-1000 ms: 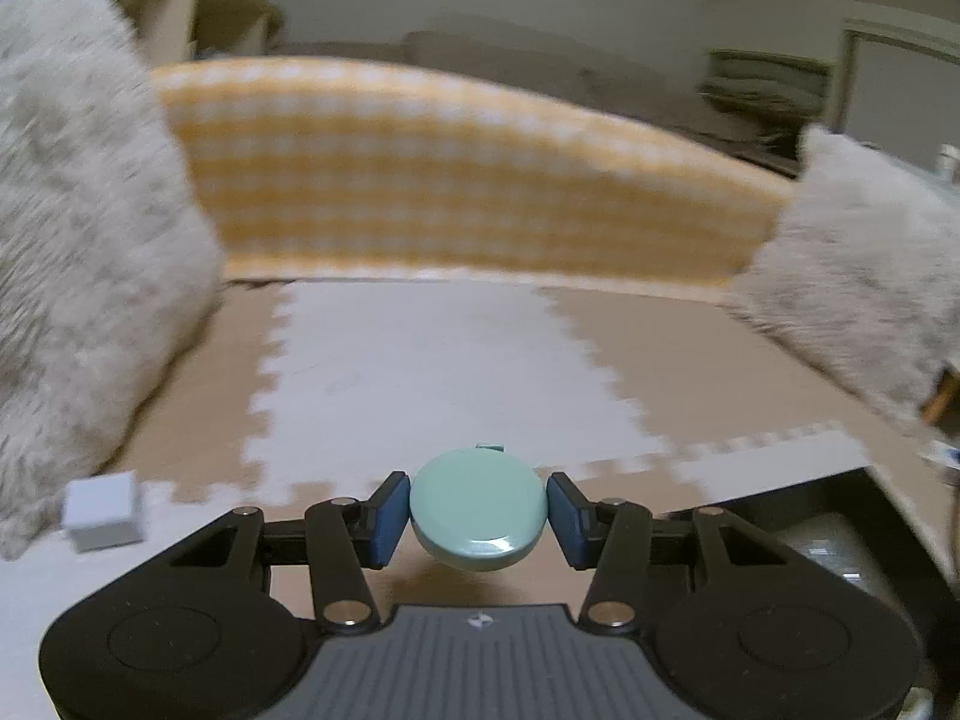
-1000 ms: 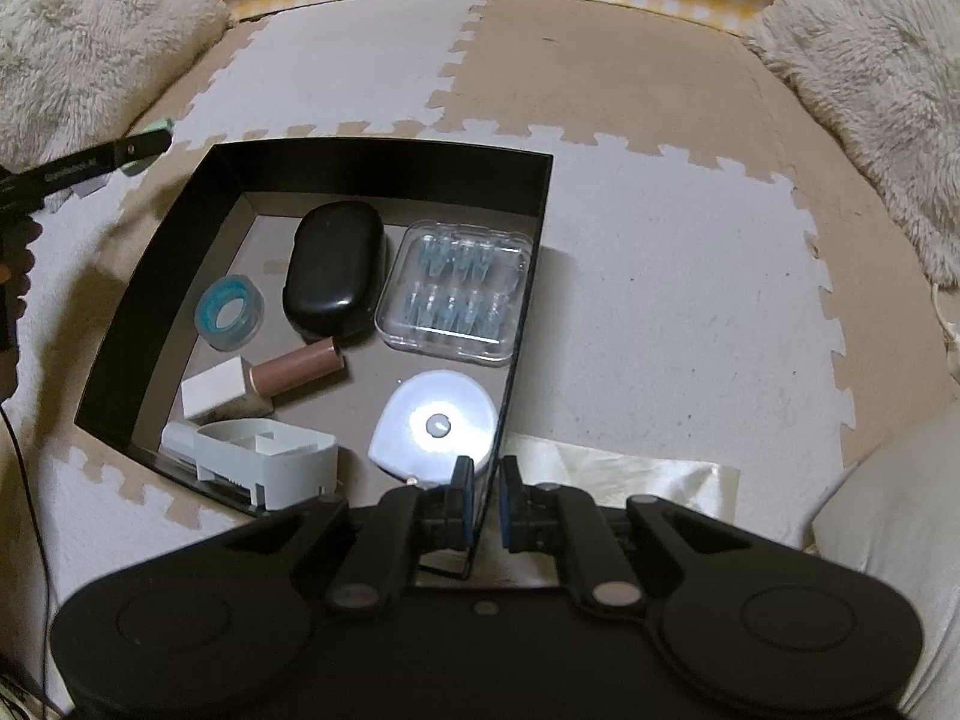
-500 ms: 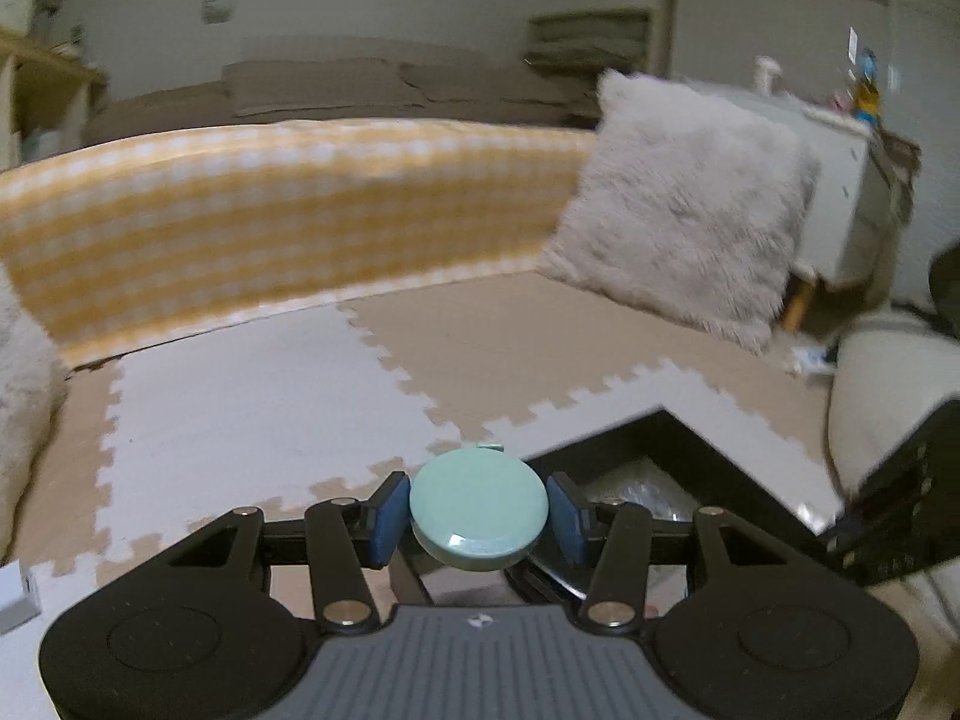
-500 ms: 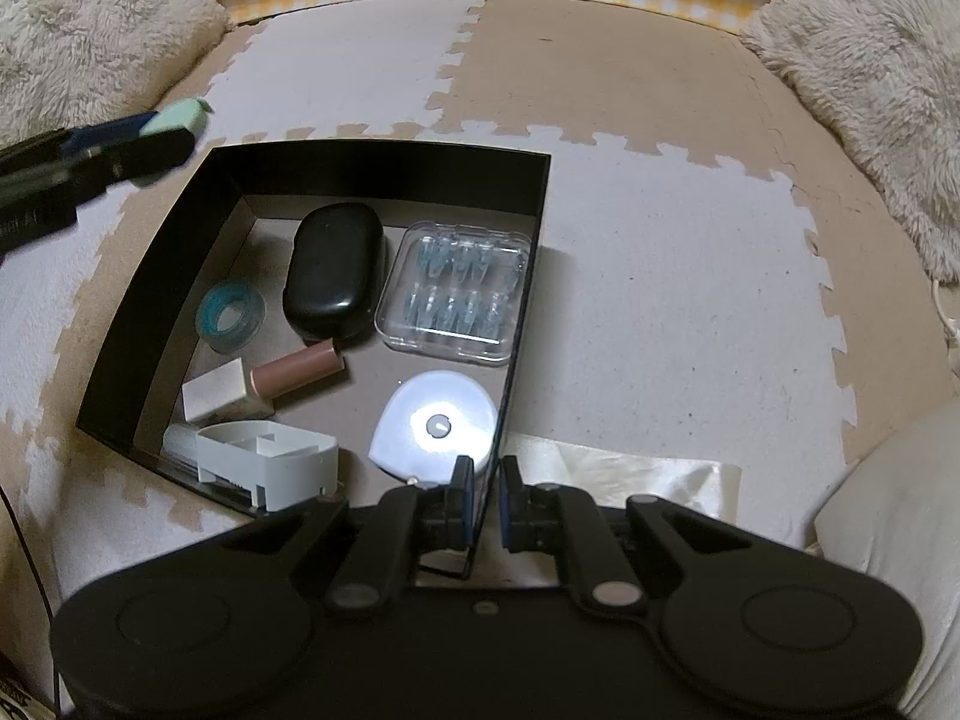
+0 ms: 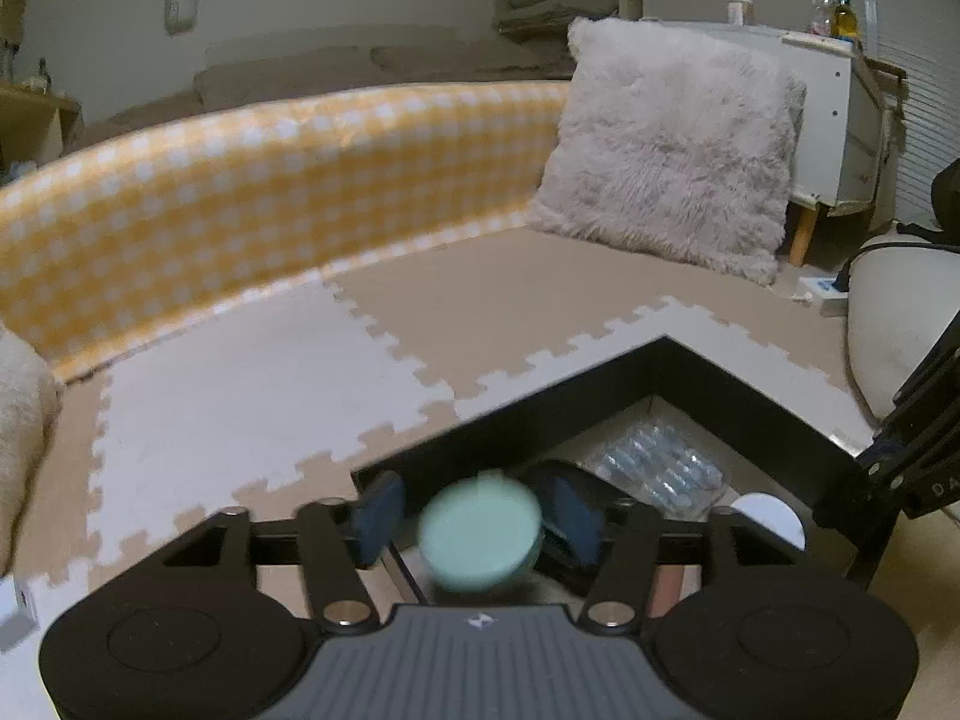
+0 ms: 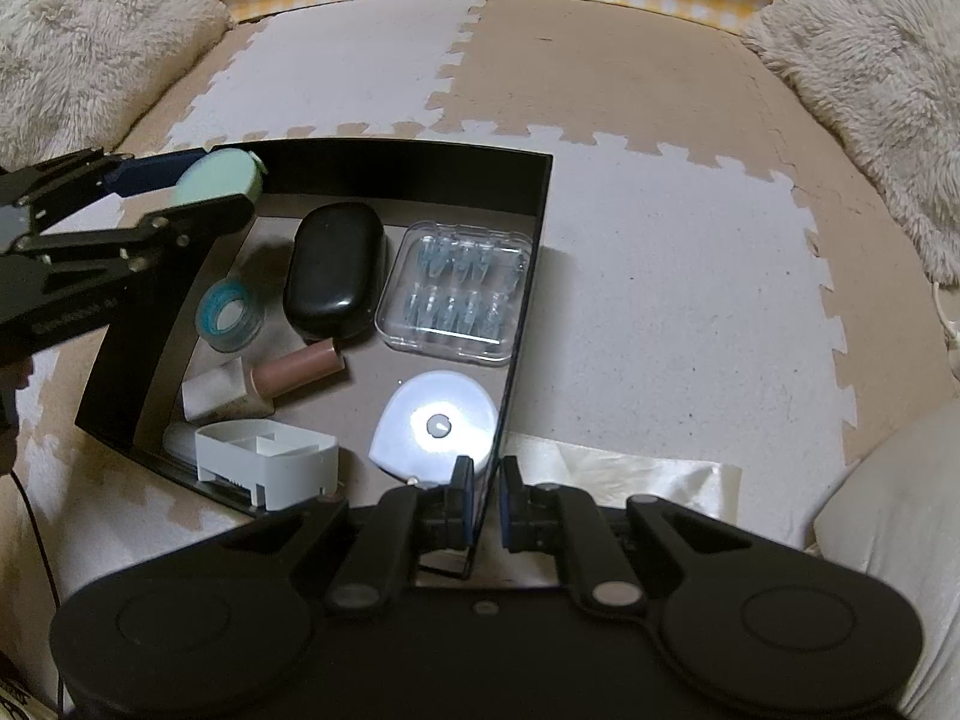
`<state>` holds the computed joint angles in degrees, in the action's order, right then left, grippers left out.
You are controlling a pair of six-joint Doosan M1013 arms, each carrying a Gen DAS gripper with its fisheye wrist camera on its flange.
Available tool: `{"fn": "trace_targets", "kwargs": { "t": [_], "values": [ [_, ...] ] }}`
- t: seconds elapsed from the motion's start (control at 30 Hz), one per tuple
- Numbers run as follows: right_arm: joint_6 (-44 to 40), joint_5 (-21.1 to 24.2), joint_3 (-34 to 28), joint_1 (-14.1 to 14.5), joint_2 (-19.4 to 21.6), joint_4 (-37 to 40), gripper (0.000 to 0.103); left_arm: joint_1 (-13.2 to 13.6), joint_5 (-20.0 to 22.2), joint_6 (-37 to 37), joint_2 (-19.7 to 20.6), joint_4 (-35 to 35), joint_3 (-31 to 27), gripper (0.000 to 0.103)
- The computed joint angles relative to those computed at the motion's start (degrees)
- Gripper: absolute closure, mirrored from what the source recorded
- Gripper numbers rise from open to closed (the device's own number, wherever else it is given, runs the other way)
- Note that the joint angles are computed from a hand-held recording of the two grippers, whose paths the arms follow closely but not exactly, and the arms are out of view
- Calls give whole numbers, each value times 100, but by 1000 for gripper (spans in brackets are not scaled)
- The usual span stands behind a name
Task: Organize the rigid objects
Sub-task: 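Carry the mint-green compact into the black box and open the left tool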
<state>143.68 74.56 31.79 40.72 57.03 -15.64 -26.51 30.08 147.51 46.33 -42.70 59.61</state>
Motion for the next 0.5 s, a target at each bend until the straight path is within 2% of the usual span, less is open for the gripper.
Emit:
{"fn": "trace_targets", "kwargs": {
  "t": [0.07, 0.17, 0.5],
  "values": [
    [-2, 1, -4, 1, 3, -3, 94, 1, 133, -60, 0, 11, -30, 29],
    [-1, -1, 0, 2, 1, -5, 94, -17, 338, -260, -1, 220, -100, 19],
    [2, -11, 11, 0, -5, -4, 94, -52, 820, -802, 13, 674, -250, 11]
  ]
}}
